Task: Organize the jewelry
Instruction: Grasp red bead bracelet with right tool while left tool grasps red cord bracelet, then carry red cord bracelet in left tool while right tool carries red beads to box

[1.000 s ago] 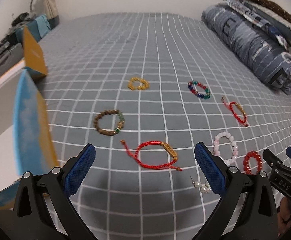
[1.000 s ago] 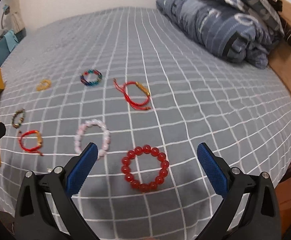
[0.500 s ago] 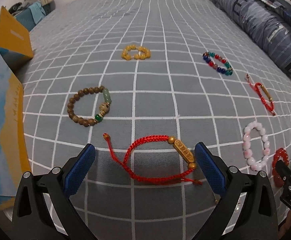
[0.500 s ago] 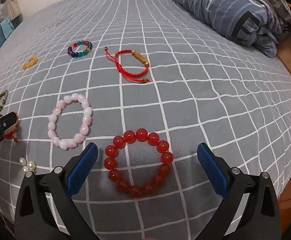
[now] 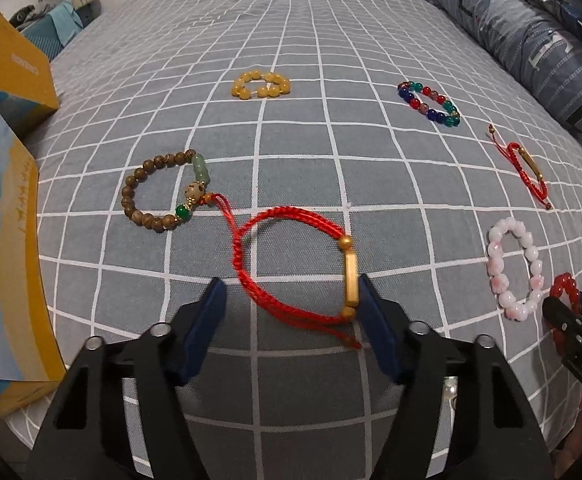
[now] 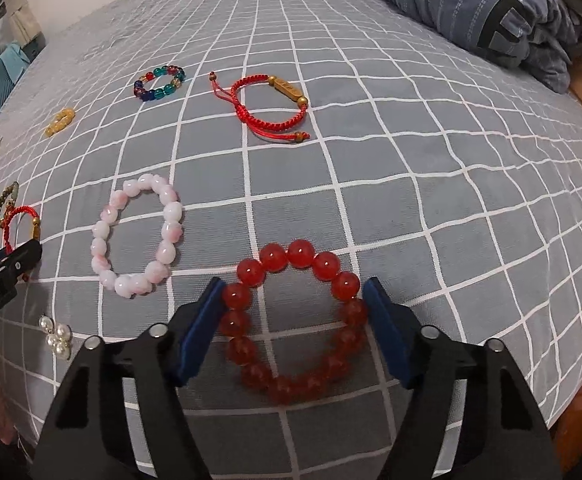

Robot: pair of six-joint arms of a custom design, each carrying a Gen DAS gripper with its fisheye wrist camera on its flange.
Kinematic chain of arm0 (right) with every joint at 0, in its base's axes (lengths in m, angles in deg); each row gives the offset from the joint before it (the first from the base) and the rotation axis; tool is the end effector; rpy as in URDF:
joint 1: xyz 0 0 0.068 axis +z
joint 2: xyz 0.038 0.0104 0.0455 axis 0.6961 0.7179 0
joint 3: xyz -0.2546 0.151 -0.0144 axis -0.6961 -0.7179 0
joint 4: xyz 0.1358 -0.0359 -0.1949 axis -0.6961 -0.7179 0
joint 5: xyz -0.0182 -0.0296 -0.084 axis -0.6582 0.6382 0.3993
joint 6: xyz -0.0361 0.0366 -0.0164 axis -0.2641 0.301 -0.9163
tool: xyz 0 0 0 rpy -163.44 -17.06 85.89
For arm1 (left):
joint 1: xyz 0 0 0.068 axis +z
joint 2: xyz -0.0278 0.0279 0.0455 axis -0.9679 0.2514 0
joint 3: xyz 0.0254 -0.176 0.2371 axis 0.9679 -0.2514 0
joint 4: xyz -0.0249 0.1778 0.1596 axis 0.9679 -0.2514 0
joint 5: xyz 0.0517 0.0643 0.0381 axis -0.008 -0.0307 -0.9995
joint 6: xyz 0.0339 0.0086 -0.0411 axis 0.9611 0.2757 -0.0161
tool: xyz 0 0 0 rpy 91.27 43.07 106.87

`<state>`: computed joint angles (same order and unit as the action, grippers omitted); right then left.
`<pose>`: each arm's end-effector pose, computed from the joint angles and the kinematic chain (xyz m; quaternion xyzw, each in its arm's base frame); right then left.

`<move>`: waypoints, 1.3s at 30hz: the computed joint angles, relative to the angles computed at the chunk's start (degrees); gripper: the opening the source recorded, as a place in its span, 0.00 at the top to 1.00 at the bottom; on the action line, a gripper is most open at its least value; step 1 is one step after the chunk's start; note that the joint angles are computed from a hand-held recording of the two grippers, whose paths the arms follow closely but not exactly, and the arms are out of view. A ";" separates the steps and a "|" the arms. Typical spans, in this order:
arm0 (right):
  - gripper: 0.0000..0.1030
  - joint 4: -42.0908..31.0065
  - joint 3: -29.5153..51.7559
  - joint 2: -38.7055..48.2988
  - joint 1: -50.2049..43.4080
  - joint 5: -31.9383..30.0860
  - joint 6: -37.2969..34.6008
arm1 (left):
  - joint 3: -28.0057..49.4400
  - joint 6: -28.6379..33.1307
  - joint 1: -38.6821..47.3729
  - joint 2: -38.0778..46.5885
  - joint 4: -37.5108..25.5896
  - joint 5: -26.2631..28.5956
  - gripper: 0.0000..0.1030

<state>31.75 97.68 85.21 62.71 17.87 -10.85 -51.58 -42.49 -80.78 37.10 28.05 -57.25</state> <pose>0.1751 0.0485 0.1341 0.1743 0.9587 -0.0398 0.2210 0.2451 -0.0242 0.1422 0.1004 0.9659 -0.0171 0.2382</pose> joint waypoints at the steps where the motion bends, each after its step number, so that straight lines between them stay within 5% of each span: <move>1: 0.40 0.01 -0.07 0.02 0.01 0.16 0.10 | 0.03 0.20 0.10 -0.19 -0.23 0.16 0.45; 4: 0.50 -0.61 0.15 0.02 0.66 0.93 1.09 | -0.17 0.89 0.81 -1.04 -0.95 0.85 0.59; 9: 0.75 -2.25 0.28 -0.91 1.38 2.83 2.46 | 1.00 2.67 2.76 -2.05 -3.62 2.50 0.95; 12: 0.76 -3.03 0.33 -1.80 1.75 3.54 2.52 | 1.39 5.12 4.40 -3.36 -5.09 4.73 0.95; 14: 0.88 -4.08 0.73 -1.98 3.03 5.12 3.21 | 1.12 5.60 5.27 -4.86 -5.31 5.12 0.95; 39: 0.88 -15.10 3.16 -14.81 11.64 11.98 9.81 | 1.51 8.67 11.38 -19.08 -14.62 10.36 0.95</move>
